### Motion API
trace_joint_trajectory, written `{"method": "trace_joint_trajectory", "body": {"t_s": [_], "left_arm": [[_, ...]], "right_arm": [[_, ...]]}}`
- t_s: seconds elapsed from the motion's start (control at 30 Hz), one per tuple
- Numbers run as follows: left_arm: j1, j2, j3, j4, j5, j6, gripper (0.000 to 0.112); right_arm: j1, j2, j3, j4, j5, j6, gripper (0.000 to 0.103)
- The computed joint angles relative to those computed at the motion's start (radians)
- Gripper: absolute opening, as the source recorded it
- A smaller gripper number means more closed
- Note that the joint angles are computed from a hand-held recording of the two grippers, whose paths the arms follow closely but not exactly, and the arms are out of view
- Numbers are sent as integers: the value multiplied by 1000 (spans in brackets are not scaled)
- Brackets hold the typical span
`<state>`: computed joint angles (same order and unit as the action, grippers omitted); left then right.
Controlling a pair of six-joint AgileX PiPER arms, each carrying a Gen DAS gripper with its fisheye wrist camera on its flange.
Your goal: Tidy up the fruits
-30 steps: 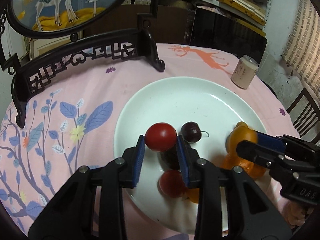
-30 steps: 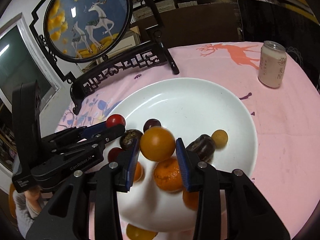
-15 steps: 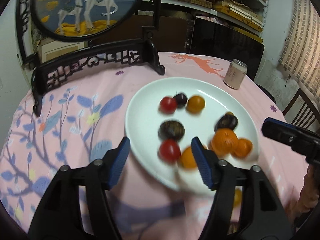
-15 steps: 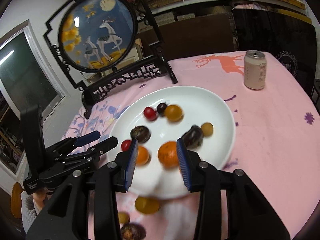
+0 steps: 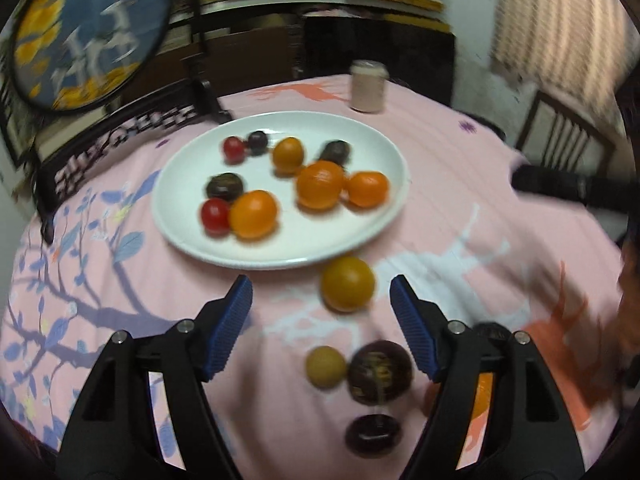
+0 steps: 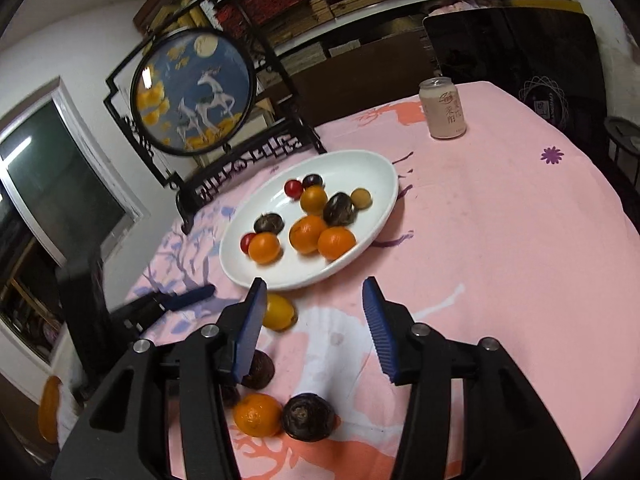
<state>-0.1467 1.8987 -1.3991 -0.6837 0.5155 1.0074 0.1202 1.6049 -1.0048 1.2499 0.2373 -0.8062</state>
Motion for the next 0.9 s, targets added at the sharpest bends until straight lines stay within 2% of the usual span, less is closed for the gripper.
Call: {"method": "trace_joint_trajectory", "body": {"t_s": [0.13, 0.3, 0.37, 0.4, 0.47, 0.53, 0.67, 0.9], "left_arm": [[-39, 30, -22, 75, -3, -60, 73], [-67, 86, -101, 173, 26, -177, 71], [-69, 118, -146, 191, 67, -210, 60], [-74, 136, -169, 218, 80, -236, 48], [-75, 155, -192, 243, 95, -268, 42], [-68, 173, -217, 240, 119, -281, 38], [-53, 170, -221, 200, 149, -255, 38], [19, 37, -71, 79, 73, -137, 38]], "right_arm": [[-4, -10, 6, 30, 10, -27, 50], [11, -13, 5, -36, -2, 30, 50], [11, -12, 3, -53, -1, 47, 50], [11, -11, 1, -57, 0, 50, 50], [12, -11, 0, -65, -1, 59, 50], [15, -7, -4, -88, 3, 81, 50], [23, 8, -18, -154, 9, 138, 50], [37, 42, -38, -207, 50, 177, 50]]}}
